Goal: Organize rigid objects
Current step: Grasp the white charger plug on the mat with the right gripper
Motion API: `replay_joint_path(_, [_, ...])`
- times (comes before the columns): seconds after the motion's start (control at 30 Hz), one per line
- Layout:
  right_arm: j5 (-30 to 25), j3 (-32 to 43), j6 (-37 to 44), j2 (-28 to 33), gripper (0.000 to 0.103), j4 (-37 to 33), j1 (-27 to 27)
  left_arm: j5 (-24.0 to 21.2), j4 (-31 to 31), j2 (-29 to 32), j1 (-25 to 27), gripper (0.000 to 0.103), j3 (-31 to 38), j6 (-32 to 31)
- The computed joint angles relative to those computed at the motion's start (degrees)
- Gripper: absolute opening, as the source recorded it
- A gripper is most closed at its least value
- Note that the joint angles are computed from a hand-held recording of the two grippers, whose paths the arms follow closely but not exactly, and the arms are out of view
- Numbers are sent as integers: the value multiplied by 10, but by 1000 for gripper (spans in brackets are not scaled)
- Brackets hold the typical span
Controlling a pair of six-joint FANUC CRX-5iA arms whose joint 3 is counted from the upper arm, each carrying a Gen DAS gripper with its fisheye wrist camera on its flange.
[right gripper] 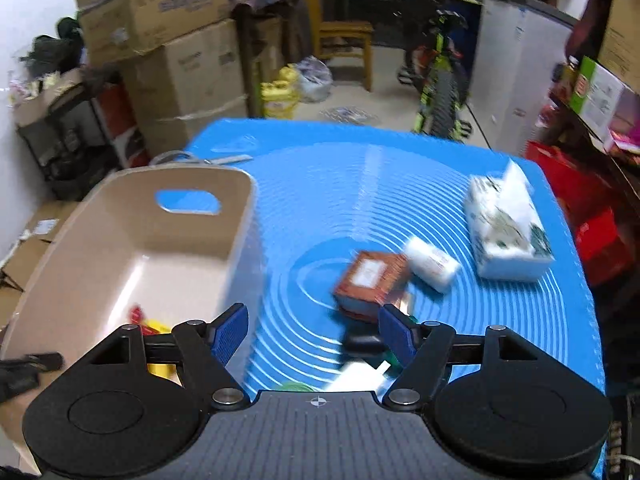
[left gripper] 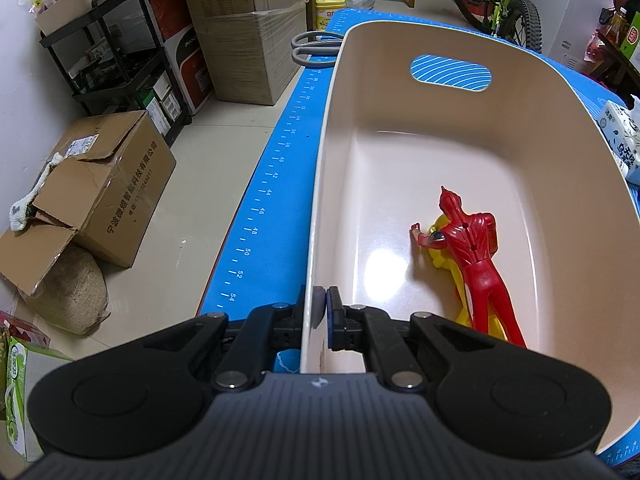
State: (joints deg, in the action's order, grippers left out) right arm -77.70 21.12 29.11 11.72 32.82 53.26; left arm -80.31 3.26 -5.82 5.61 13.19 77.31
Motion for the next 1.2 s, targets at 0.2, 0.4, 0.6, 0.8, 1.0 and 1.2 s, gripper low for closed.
replay_joint_path(0.2, [-17, -28, -1, -11, 77, -29, -12, 0, -1, 0, 0, 9, 0, 0])
replay_joint_path(0.4, [-13, -42, -46, -13, 77, -90, -33, -3, -3, 0, 2, 10, 4, -1])
replay_joint_path(0.6, [-1, -54, -90, -11, 77, -106, -42, -4, -4, 1, 1, 10, 5, 0])
replay_joint_path(0.8, [-1, -48, -117, 2, 77, -114, -50, -4, -5, 2, 1, 10, 5, 0])
replay_joint_path(1.0, [-29, -24, -121, 35, 79, -98, -44, -3, -6, 2, 0, 10, 5, 0])
replay_joint_path(1.2, [-66, -7, -109, 63, 73, -58, -27, -3, -7, 3, -1, 10, 6, 1])
